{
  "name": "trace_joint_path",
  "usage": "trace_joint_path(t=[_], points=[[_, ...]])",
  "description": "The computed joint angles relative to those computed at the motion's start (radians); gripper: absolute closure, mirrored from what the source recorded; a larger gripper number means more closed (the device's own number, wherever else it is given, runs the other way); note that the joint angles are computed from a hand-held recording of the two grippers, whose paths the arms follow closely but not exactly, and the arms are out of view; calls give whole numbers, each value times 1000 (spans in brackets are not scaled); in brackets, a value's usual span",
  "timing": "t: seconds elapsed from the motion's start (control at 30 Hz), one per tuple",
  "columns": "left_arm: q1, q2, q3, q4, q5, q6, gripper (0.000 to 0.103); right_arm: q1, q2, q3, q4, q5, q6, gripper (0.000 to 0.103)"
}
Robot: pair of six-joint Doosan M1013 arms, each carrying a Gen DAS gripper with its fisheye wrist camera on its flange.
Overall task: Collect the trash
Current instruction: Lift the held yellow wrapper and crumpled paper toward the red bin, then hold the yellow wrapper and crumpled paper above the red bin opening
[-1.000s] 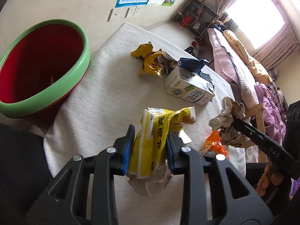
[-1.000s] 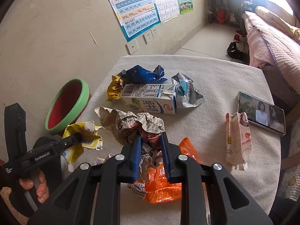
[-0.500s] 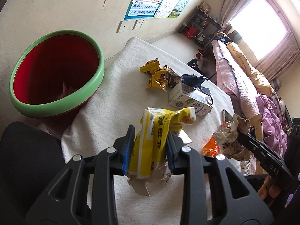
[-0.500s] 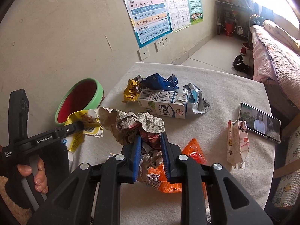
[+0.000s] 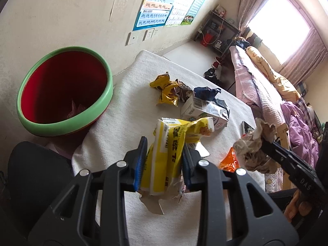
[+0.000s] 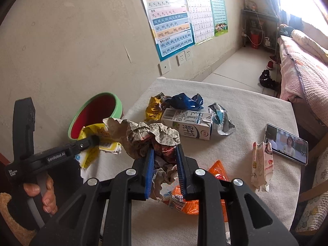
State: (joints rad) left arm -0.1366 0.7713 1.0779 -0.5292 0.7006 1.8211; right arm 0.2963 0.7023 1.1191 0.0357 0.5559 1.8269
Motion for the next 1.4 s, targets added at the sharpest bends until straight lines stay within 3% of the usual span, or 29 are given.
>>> trace_joint_path(t=[0.33, 0.73, 1.23, 1.4], points=[[15, 1, -18, 63, -23, -93, 73, -8, 37, -41, 61, 39, -46, 82], [43, 36, -82, 199, -18, -269, 73, -12, 116, -173, 200, 112, -188, 82], [91, 48, -113, 319, -47, -400, 73, 23, 292, -524, 274, 310, -274, 81], [102, 54, -119, 318, -40, -416, 73, 37, 326, -596, 273, 348, -287, 81]])
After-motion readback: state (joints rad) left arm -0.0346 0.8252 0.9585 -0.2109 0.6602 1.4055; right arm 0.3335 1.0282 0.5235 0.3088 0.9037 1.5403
